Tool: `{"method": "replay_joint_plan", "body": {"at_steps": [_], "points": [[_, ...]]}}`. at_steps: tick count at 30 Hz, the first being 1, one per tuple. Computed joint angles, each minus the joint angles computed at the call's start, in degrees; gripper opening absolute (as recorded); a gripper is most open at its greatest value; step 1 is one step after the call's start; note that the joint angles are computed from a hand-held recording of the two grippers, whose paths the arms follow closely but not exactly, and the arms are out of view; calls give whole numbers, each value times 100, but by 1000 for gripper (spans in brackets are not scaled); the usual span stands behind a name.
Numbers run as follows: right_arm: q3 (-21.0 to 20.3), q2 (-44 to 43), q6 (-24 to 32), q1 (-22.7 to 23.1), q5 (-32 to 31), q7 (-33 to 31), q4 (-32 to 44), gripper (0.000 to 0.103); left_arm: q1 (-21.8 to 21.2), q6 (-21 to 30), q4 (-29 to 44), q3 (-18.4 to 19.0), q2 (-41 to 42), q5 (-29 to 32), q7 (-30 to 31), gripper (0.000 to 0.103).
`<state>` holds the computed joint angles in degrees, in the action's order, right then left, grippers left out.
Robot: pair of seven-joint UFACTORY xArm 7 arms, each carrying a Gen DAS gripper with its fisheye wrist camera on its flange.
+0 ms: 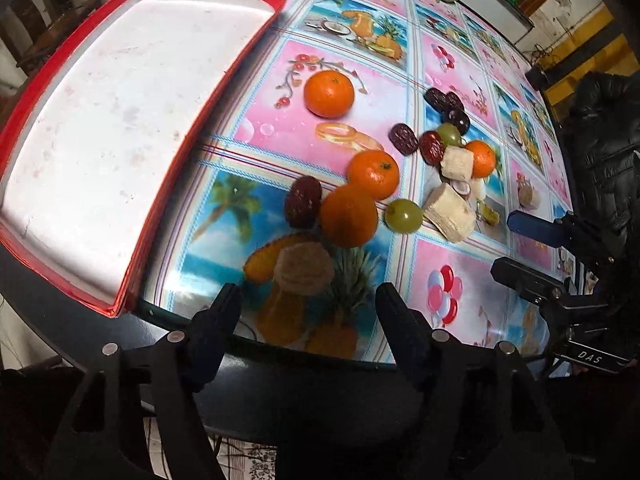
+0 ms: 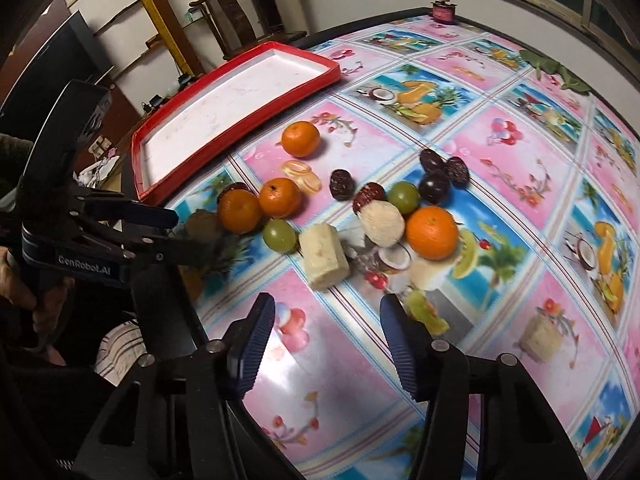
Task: Organize fruits
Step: 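Grasp the round beige pastry with the left tool while the right tool grasps a mandarin, then lift the pastry and mandarin and carry both over the white tray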
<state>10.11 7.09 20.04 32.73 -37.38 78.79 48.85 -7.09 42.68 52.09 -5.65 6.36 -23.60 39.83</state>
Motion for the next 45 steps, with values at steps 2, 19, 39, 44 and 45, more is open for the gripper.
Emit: {"method": "replay_joint_plan", "body": {"at_steps": [2, 19, 39, 44, 45], "points": [[-11, 98, -36, -38, 61, -147, 111, 50, 29, 43, 79, 10, 82, -87, -17, 66], [-135, -303, 49, -492, 634, -266, -333, 41, 55, -79, 207, -98, 352, -135, -19, 31], [-372, 163, -3, -473, 553, -710, -37, 35, 66, -63, 279, -128, 389, -236, -81, 31], [-276, -54, 3, -468, 470, -541, -86, 35, 87, 1, 289, -112, 319, -275, -3, 31], [-252, -67, 4, -481, 461, -535, -74, 35, 92, 13, 296, -107, 296, -287, 22, 31]]}}
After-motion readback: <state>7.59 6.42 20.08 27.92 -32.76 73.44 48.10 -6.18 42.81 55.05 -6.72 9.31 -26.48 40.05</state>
